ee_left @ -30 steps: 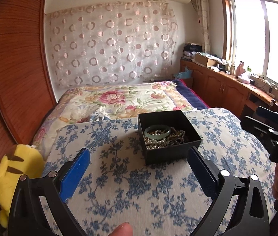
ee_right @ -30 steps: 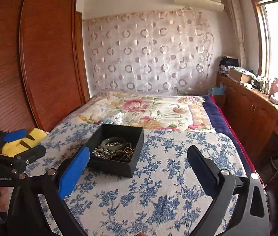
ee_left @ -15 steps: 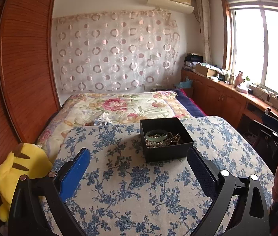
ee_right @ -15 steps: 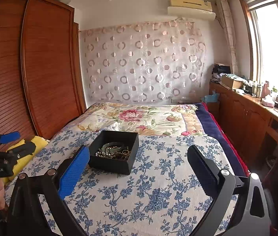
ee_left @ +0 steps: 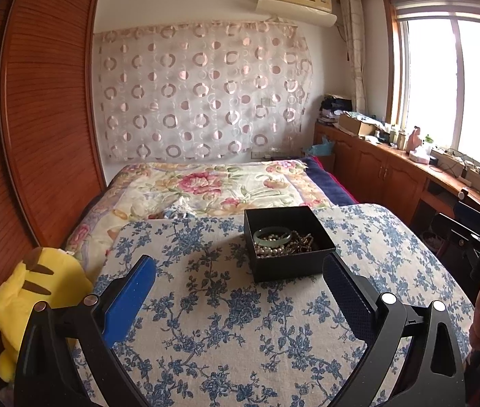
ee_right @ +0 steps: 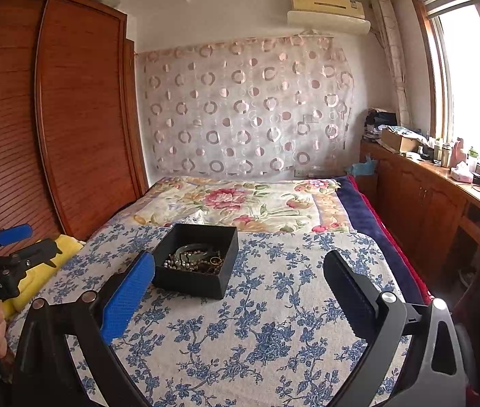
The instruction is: Organize jewelry
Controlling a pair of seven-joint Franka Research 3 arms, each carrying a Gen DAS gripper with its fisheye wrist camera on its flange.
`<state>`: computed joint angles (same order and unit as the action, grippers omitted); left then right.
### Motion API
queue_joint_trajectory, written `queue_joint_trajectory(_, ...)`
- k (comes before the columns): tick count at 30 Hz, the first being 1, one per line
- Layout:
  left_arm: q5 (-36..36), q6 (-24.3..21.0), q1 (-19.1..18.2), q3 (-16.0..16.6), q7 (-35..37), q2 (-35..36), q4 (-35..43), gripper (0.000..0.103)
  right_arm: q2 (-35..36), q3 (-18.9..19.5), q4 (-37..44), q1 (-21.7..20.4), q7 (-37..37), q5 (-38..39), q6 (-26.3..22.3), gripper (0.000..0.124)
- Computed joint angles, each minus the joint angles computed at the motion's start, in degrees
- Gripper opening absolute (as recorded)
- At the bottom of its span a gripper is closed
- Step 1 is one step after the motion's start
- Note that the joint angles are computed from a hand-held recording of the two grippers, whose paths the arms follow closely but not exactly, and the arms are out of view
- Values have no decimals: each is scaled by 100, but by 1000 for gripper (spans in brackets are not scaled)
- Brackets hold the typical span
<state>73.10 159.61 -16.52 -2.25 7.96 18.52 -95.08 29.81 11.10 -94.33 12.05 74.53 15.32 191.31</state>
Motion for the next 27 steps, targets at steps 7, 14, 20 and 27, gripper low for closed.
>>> queue_joint_trajectory(7,25,3,-3,5,-32,-14,-12,95,-11,0,-3,-2,6,-7,-35,100)
queue_joint_trajectory(14,34,-14,-5,-10,-36,-28,-22,95,-9,-39,-5,46,10,11,-36,100)
queue_joint_trajectory(20,55,-32,-9,-19,-52,-40,-20,95,-8,13,-33,11,18,-3,6,100)
queue_joint_trajectory(27,90,-68,-25,-38,-75,-65,-15,95,-12,30,-44,-7,28,-26,14,100)
